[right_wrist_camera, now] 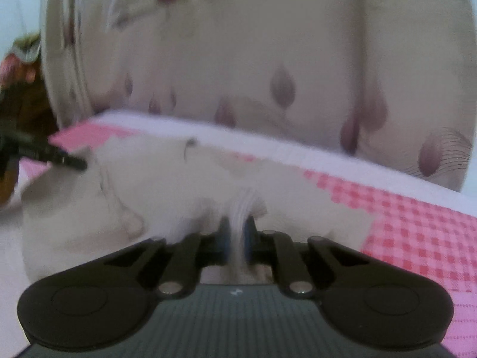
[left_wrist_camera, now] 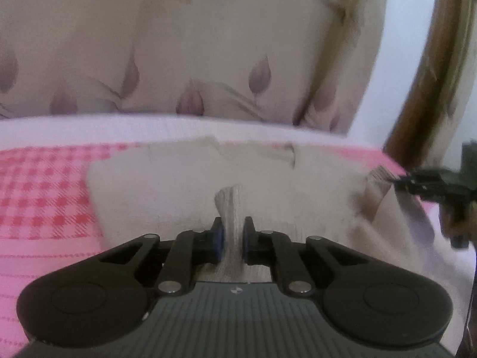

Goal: Fold small clothes
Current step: 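Pinch the folded hem with the right gripper and lift it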

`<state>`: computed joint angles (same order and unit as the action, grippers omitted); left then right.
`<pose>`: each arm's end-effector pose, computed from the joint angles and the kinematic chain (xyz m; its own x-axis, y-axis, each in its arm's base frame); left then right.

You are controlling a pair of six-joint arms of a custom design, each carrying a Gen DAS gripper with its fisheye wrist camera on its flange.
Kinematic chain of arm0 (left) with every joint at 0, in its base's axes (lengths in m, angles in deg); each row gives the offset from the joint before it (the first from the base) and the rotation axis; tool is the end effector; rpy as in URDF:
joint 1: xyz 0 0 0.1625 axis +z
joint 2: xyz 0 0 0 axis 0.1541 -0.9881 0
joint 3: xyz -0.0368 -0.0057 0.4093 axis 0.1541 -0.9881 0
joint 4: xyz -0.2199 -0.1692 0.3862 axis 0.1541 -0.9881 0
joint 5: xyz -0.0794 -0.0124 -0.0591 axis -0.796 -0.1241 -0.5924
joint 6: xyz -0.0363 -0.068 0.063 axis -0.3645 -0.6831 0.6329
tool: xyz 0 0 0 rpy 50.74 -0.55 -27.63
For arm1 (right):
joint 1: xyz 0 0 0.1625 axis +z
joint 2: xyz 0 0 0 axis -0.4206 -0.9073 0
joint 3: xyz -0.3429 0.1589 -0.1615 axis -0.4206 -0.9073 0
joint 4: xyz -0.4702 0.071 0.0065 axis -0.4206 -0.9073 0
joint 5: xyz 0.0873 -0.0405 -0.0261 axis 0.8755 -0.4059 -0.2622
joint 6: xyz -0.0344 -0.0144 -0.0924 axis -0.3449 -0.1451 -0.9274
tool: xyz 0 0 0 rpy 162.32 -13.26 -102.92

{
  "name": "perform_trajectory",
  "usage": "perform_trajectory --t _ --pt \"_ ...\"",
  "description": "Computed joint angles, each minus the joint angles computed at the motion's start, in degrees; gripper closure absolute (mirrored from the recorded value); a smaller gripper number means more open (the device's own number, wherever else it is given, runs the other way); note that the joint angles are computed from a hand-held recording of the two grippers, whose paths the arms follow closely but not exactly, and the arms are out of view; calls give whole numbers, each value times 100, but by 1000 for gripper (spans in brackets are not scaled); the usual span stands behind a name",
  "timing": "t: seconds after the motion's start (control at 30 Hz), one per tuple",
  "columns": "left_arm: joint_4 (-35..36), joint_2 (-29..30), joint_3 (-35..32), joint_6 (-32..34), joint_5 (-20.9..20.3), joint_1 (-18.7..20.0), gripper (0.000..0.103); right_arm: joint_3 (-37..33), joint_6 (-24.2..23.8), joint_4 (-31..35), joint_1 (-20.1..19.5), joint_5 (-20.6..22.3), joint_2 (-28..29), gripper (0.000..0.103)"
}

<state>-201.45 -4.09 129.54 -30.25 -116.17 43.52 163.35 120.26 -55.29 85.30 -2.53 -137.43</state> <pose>-0.0529 -0.3575 0.1458 -0.7818 0.4379 -0.4438 0.6234 0.5386 -0.5668 0.0254 -0.2899 0.2062 -0.6830 -0.4676 0.5611 -0.7286 0.4898 -0.4788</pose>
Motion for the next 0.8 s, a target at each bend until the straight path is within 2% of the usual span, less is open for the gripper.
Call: perform_trajectory --t 0.03,0.13,0.27,0.33,0.37,0.4,0.5,0.57,0.6,0.63,0.67,0.73,0.8 --pt "-194 -38 45 -105 143 -110 94 5 101 31 -38 -121 -127 93" --pt "-731 -238 148 -465 394 -406 94 -67 420 26 -34 -356 -370 93" --pt "-1633 -100 15 -487 948 -698 95 -260 822 -203 107 -437 -373 93" --pt "-1857 94 -170 -433 1170 -654 95 -325 1026 -533 213 -298 -252 94" --pt "-1888 185 -268 -518 1151 -555 96 -371 1147 -648 234 -249 -150 94" --pt "-1704 144 -321 -610 1014 -431 96 -402 1295 -713 205 -273 -47 94" --pt "-417 -61 -477 -752 599 -77 95 -453 1423 -868 198 -94 220 94" --pt "434 -159 -602 -811 71 258 62 -460 1432 -847 76 -130 341 94" --pt "541 -87 -626 -777 60 289 52 -440 1392 -857 12 -143 364 94" --pt "586 5 -653 -664 24 331 35 -404 1371 -857 -47 -178 359 94" --pt "704 66 -703 -558 -73 391 28 -385 1368 -849 -99 -218 358 94" --pt "755 197 -773 -429 -271 480 27 -338 1320 -840 -165 -265 324 94" --pt "1149 300 -950 -324 -387 559 26 -346 1310 -816 -155 -263 323 94"
